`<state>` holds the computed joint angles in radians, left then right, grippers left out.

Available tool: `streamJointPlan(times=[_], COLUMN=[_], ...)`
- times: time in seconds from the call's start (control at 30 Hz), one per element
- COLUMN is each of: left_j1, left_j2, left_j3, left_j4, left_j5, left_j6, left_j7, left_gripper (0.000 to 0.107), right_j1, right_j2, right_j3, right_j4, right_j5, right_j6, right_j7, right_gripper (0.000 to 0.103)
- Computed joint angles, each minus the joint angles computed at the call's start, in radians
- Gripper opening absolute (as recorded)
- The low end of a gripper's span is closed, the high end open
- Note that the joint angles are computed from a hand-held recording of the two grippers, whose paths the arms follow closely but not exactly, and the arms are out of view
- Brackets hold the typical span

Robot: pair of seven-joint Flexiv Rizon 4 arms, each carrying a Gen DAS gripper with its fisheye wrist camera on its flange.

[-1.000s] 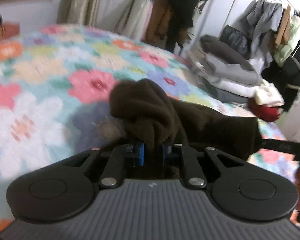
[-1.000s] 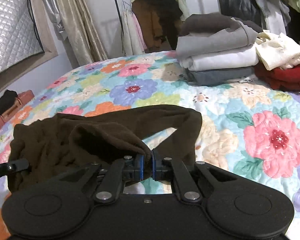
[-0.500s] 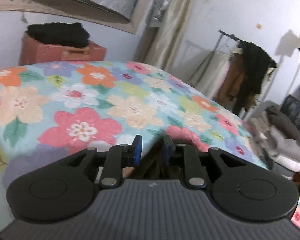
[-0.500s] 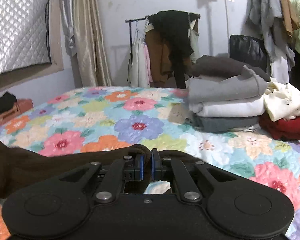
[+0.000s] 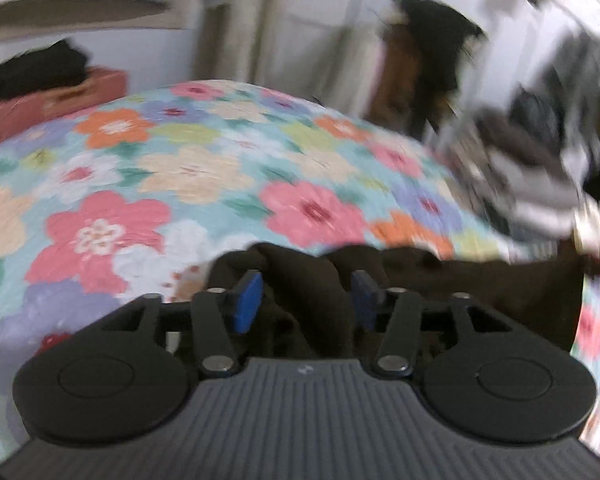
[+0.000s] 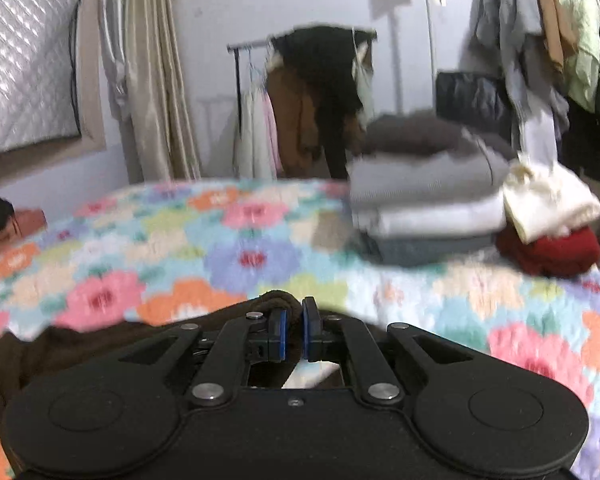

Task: Fold clothes

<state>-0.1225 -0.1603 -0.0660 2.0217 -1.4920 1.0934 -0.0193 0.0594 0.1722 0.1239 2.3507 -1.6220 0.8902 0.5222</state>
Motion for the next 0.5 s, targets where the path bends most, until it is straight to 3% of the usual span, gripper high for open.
streamJointPlan(times=[0.03,0.1,0.17,0.27,0.3,0.33,0.4,0.5], left_j1=[-0.009,-0.027,-0.029,-0.02,-0.019,-0.023,-0.017,0.019], left_j2=[0.003,-0.006,-0.017,-0.039,-0.042,-0.051,-0.071,-0.089], left_j3=[-0.003,-0.01,-0.01,-0.012,-0.015,-0.022,-0.036,-0.043], left_j4=[0.01,0.021,0.026,0.024,0.026,0.029,0.024,0.009], left_j5=[0.019,0.07,0.148,0.271,0.301,0.321,0.34,0.384], left_j6=[0.008,0.05,0.058,0.072,0.094,0.143,0.201,0.168], left_j7=[0.023,0.028,0.001,-0.045,-0.049,-0.047,-0.061,-0.14], left_gripper=[0.061,0.062,0.062,0.063,0.063,0.063,0.063,0.063], right_j1=[-0.007,0.002,0.015,0.007,0.002,-0.008,-0.029,-0.08], right_j2=[-0.002,-0.019,-0.026,0.024,0.045,0.065,0.082,0.017], right_j3=[-0.011,-0.004,0.014,0.017,0.018,0.018,0.02,-0.007], right_j4=[-0.006,-0.001,0.009,0.073,0.095,0.117,0.148,0.142], right_j5=[-0.005,0.129,0.282,0.382,0.406,0.41,0.396,0.226], right_j6=[0.03,0.025,0.0,0.09,0.131,0.182,0.287,0.509], right_j7=[-0.01,-0.067,-0.11,-0.081,-0.071,-0.056,-0.009,0.118], right_gripper=[0.009,0.022,0.027,0.028,0.033,0.038,0.058,0.061])
